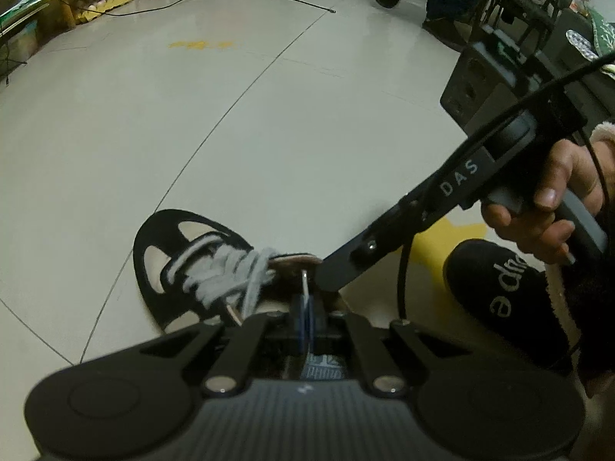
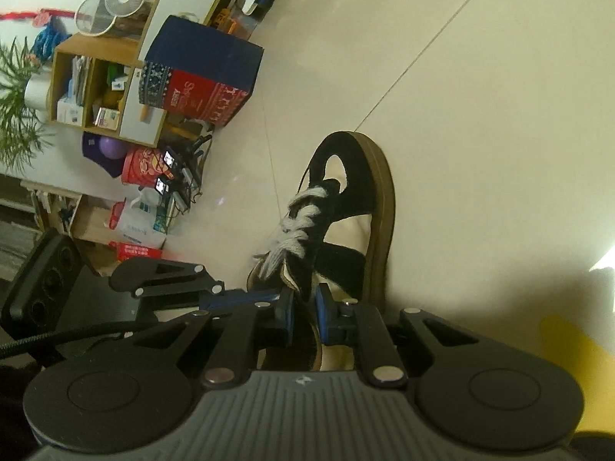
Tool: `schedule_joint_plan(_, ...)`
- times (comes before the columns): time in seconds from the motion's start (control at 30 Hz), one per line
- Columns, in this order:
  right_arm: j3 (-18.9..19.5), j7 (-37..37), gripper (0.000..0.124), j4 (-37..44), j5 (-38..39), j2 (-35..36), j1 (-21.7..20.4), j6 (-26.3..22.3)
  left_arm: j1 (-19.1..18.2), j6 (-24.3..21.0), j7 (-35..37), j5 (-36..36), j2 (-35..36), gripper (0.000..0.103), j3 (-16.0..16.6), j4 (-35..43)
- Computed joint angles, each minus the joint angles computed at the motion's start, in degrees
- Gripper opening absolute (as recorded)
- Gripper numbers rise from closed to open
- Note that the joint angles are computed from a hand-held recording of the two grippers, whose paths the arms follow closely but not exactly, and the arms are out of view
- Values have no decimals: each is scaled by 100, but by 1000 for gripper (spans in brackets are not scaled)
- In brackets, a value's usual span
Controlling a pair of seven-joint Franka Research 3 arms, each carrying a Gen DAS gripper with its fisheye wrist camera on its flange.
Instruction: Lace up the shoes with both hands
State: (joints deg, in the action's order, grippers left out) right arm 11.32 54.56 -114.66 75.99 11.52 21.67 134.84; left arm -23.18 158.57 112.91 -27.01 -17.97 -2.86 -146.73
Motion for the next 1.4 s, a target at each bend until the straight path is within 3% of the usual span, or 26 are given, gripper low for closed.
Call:
schedule_joint_plan(0.9, 0, -41, 18, 67, -414, -32, 55, 77, 22, 152, -85, 6, 105, 2, -30, 38)
schedule_joint_plan(1.07, -16, 13, 28, 29, -53, -61, -33, -36, -46, 217, 17, -159, 161, 2, 23, 87)
schedule_joint_plan(1.27, -70, 482, 29, -20, 453, -21, -71, 318, -35, 310, 77, -250, 231, 2, -24, 115)
schedule_joint_plan(1.4, -30, 778, 29, -1, 730, 94, -101, 282, -50, 370, 65, -329, 223, 2, -20, 81)
